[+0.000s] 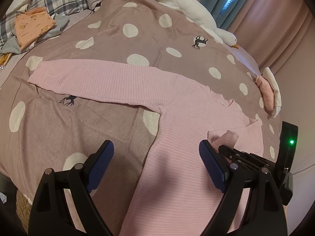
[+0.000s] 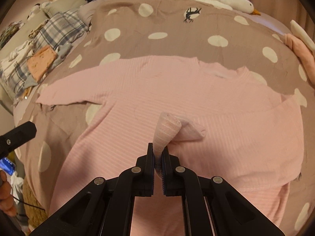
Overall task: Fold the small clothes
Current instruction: 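Carry the cuff across the shirt body and open the right gripper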
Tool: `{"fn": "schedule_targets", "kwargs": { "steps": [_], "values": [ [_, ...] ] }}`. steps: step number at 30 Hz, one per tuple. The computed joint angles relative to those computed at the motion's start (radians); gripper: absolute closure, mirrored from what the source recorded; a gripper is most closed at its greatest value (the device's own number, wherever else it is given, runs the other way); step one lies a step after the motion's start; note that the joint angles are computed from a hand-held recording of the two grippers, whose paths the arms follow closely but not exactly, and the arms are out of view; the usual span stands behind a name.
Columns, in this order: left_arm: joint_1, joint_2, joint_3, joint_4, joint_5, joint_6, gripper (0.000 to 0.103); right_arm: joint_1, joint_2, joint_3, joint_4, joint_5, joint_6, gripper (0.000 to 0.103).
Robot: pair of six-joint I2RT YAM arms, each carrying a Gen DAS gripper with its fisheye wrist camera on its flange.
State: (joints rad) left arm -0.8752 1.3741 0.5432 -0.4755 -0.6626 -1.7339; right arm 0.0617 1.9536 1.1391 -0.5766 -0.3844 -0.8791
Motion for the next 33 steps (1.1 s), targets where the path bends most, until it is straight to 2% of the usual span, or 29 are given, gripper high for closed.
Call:
{"fn": "schedule_targets", "kwargs": {
  "steps": [14, 33],
  "values": [
    [-0.007, 0.001, -0.006, 0.007, 0.006, -0.004, 0.014, 0.014, 0.015, -0.061, 0.050, 0.060, -0.026, 0.096],
    [0.002, 0.000, -0.026, 0.029, 0.015, -0.012, 0.014, 0.010, 0.043, -0.041, 0.019, 0.058, 0.019, 0.096]
  ]
}}
